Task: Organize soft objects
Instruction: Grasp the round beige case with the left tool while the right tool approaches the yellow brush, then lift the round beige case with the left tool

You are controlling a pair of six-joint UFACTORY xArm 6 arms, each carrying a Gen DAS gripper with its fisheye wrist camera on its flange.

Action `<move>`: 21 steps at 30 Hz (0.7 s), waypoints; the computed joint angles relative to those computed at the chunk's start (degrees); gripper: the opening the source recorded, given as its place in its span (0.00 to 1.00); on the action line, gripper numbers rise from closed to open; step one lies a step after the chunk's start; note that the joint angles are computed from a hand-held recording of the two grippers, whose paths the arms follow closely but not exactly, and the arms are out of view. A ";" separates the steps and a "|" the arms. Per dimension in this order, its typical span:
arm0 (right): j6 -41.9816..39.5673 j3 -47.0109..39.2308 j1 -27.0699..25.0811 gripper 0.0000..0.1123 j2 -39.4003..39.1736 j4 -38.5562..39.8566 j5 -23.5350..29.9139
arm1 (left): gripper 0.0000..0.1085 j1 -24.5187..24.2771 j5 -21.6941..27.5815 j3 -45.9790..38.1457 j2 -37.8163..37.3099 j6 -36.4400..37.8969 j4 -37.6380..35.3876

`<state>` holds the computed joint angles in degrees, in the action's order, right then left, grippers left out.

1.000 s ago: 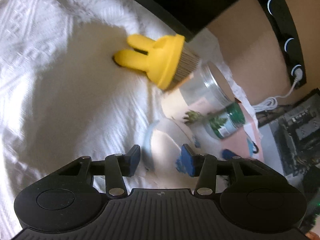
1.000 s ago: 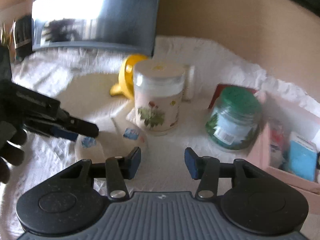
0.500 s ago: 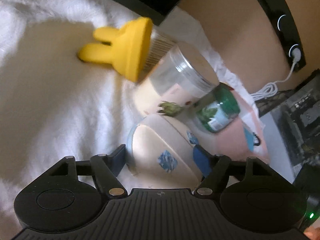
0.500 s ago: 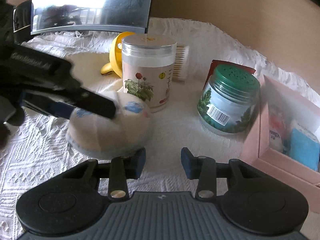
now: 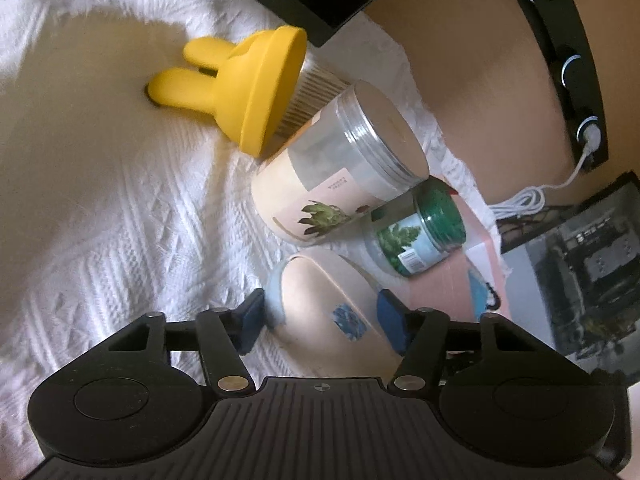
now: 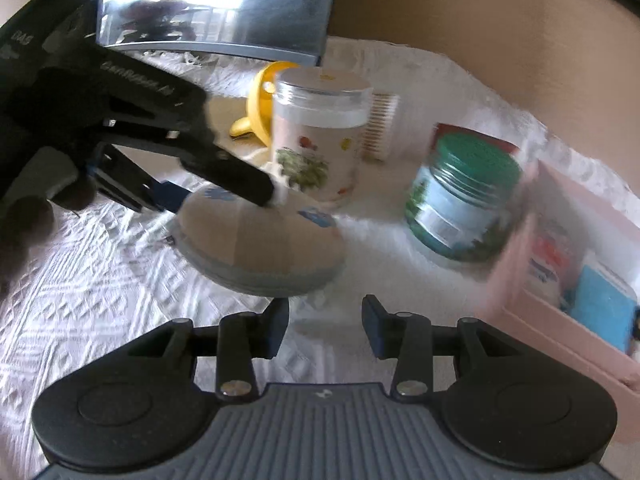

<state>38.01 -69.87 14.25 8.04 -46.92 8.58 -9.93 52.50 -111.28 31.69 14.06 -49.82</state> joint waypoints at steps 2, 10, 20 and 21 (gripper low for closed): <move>2.98 1.74 -1.03 0.36 -1.79 -2.50 0.13 | 0.53 -0.28 0.11 1.04 -1.19 1.18 0.13; 17.72 1.25 -3.03 0.32 -3.40 -12.89 3.90 | 0.48 -3.64 -1.91 3.12 -4.31 4.25 2.54; 20.77 7.05 -5.67 0.26 -6.97 -15.00 3.18 | 0.49 -4.89 3.56 0.84 -3.75 6.51 -0.69; 21.38 7.75 -5.81 0.26 -7.62 -15.66 2.85 | 0.52 -5.20 3.57 0.76 -3.78 6.82 -0.61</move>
<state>59.39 -62.12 8.44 0.42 -62.58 11.42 -15.13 56.07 -110.52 27.91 20.88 -50.42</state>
